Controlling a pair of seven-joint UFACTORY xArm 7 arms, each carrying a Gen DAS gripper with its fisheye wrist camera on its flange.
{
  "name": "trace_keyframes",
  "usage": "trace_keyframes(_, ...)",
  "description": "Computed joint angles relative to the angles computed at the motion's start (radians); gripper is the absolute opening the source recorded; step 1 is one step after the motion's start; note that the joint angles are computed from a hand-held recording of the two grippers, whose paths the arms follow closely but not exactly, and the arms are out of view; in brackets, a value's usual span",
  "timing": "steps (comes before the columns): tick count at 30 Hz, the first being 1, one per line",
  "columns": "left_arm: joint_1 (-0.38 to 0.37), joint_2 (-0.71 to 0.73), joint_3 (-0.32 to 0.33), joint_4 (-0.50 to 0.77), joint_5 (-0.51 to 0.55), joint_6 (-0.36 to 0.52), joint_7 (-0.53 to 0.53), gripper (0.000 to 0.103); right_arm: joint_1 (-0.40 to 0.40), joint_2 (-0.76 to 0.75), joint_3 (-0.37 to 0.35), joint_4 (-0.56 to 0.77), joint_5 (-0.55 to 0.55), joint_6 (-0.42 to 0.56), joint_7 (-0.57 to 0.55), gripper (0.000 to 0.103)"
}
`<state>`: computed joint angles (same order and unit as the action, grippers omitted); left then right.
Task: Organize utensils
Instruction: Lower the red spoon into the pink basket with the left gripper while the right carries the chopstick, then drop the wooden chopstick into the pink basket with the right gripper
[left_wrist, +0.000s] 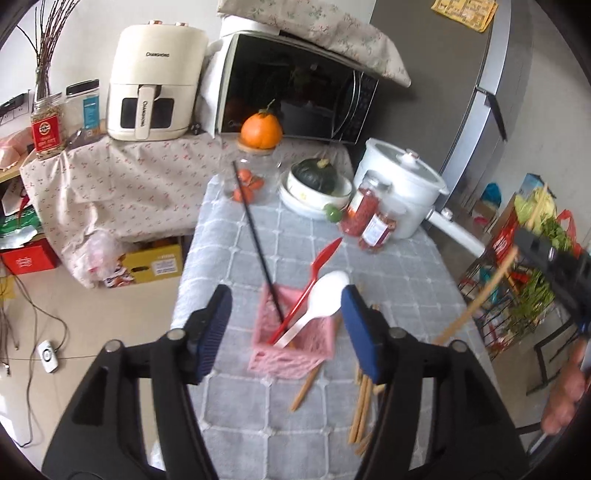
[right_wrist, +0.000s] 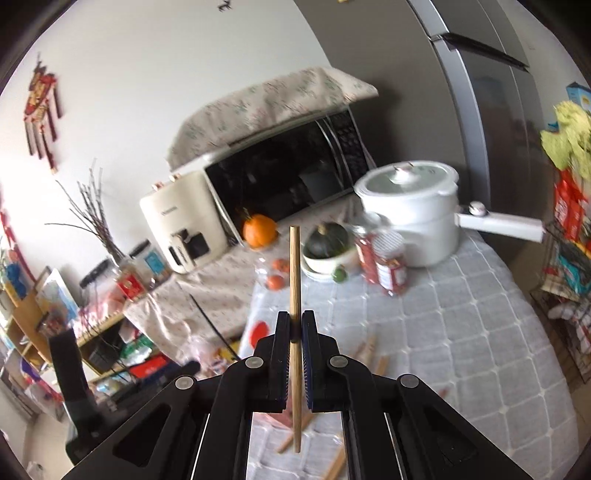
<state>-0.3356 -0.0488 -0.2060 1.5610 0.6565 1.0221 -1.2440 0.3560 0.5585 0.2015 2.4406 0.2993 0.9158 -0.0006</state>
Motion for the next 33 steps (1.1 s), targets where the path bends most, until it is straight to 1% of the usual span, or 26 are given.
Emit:
trace_keyframes(2,-0.001,-0.014,0.0,-0.007,-0.034,0.051,0.048,0.069,0.027,0.025,0.0,0.042,-0.011,-0.031,0.008,0.006)
trace_keyframes(4,0.003,-0.033,0.003,-0.03,-0.071,0.073,0.081,0.069,0.049,0.039,0.001,0.059,-0.018,-0.075,0.014,0.006)
trace_keyframes(7,0.017,-0.066,0.004,-0.076,-0.122,0.065,0.114,0.07,0.075,0.06,0.004,0.07,-0.026,-0.153,0.024,0.006)
trace_keyframes(10,0.027,-0.071,-0.003,-0.085,-0.153,0.072,0.137,0.07,0.092,0.072,0.005,0.056,-0.032,-0.218,0.036,0.006)
trace_keyframes(13,0.034,-0.065,-0.005,-0.081,-0.182,0.069,0.153,0.07,0.109,0.106,-0.001,0.089,-0.048,-0.211,0.066,0.006)
trace_keyframes(14,0.035,-0.063,-0.005,-0.08,-0.189,0.064,0.157,0.07,0.104,0.089,0.004,0.047,-0.042,-0.234,0.064,0.006)
trace_keyframes(18,0.032,-0.047,-0.006,-0.066,-0.206,0.06,0.179,0.07,0.113,0.075,-0.001,-0.013,-0.062,-0.273,0.071,0.006)
trace_keyframes(20,0.029,-0.042,-0.006,-0.062,-0.21,0.061,0.188,0.071,0.11,0.074,0.01,-0.033,-0.061,-0.276,0.058,0.007)
trace_keyframes(22,0.027,-0.039,-0.005,-0.058,-0.216,0.061,0.196,0.071,0.098,0.085,0.034,-0.028,-0.039,-0.253,0.032,0.009)
trace_keyframes(23,0.026,-0.037,-0.004,-0.056,-0.219,0.061,0.198,0.071,0.091,0.087,0.045,-0.027,-0.024,-0.239,0.022,0.015)
trace_keyframes(24,0.025,-0.036,-0.003,-0.055,-0.222,0.061,0.2,0.071,0.083,0.082,0.052,-0.038,-0.008,-0.235,0.018,0.029)
trace_keyframes(25,0.024,-0.035,-0.002,-0.054,-0.225,0.06,0.202,0.074,0.08,0.074,0.049,-0.05,0.0,-0.24,0.02,0.037)
trace_keyframes(26,0.023,-0.036,-0.001,-0.055,-0.228,0.058,0.204,0.076,0.073,0.058,0.047,-0.077,0.009,-0.259,0.021,0.053)
trace_keyframes(27,0.022,-0.035,-0.001,-0.055,-0.229,0.057,0.205,0.077,0.062,0.034,0.049,-0.115,0.024,-0.289,0.019,0.057)
trace_keyframes(28,0.022,-0.035,-0.001,-0.055,-0.231,0.057,0.206,0.078,0.057,0.026,0.045,-0.123,0.026,-0.296,0.024,0.06)
trace_keyframes(31,0.019,-0.029,0.0,-0.051,-0.239,0.061,0.212,0.081,0.036,0.015,0.038,-0.122,0.032,-0.277,0.036,0.069)
trace_keyframes(33,0.019,-0.026,0.006,-0.054,-0.27,0.041,0.227,0.083,0.019,0.003,0.028,-0.131,0.029,-0.258,0.045,0.074)
